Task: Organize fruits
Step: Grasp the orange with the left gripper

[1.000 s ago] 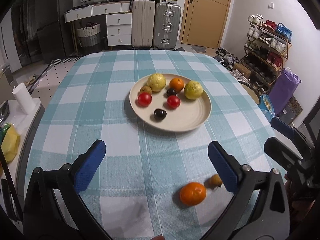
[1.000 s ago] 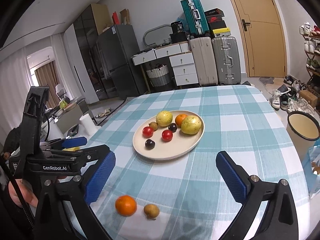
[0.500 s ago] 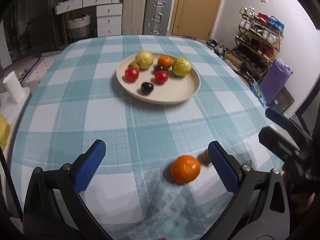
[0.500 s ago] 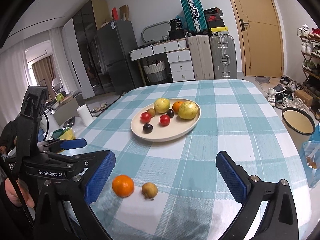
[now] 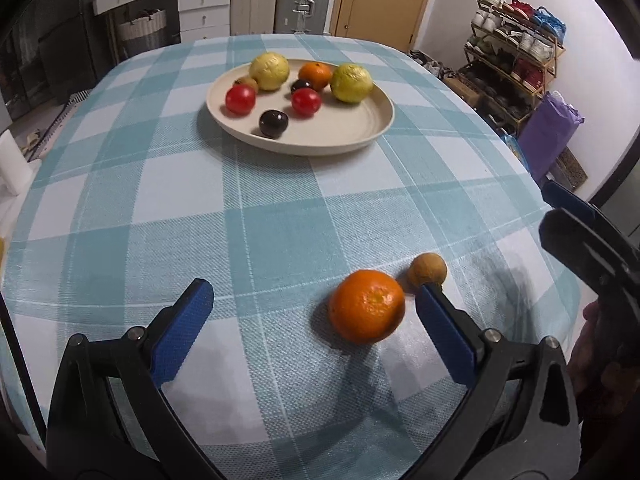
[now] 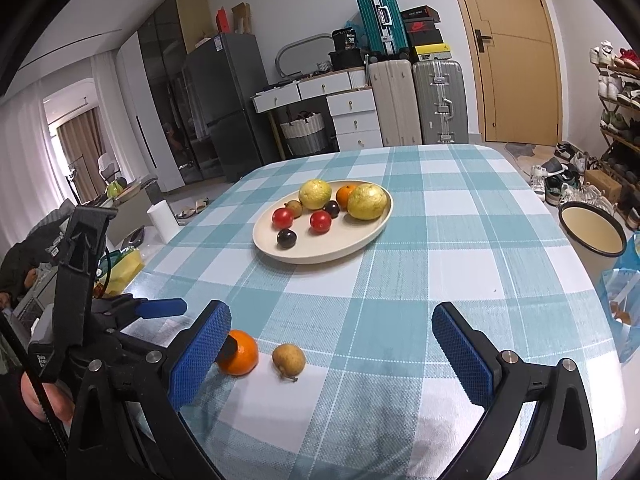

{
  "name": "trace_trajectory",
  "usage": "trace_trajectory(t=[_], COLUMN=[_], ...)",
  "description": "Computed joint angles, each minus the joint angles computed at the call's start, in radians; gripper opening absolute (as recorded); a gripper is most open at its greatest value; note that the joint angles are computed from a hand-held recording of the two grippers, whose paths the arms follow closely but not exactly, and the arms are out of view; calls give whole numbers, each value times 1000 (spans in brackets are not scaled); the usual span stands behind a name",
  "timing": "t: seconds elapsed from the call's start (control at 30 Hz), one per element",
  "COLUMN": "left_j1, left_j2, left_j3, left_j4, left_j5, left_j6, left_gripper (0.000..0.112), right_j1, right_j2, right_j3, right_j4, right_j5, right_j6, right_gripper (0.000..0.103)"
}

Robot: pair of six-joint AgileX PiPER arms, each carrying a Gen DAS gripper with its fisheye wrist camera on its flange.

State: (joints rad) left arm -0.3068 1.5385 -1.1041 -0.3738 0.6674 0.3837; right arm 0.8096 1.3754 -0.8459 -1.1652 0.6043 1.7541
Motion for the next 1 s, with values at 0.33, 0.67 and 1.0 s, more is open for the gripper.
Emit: trace_trajectory(t=[0.33, 0.67, 1.0], left_j1=[43, 101, 180], left_j2=[24, 26, 27], left_j3=[-7, 2, -22], left_j4=[-181, -333, -361], left_j5=[77, 155, 197], left_j6=[186, 346, 356], left_gripper=[60, 35, 35], right_j1=[-5, -13, -51], right_j2=[10, 15, 50], right_j3=[-3, -4, -20], right_j4=[26, 61, 154], right_j5=[-5, -36, -111], right_j6=[-24, -57, -146], right_gripper=[103, 103, 103])
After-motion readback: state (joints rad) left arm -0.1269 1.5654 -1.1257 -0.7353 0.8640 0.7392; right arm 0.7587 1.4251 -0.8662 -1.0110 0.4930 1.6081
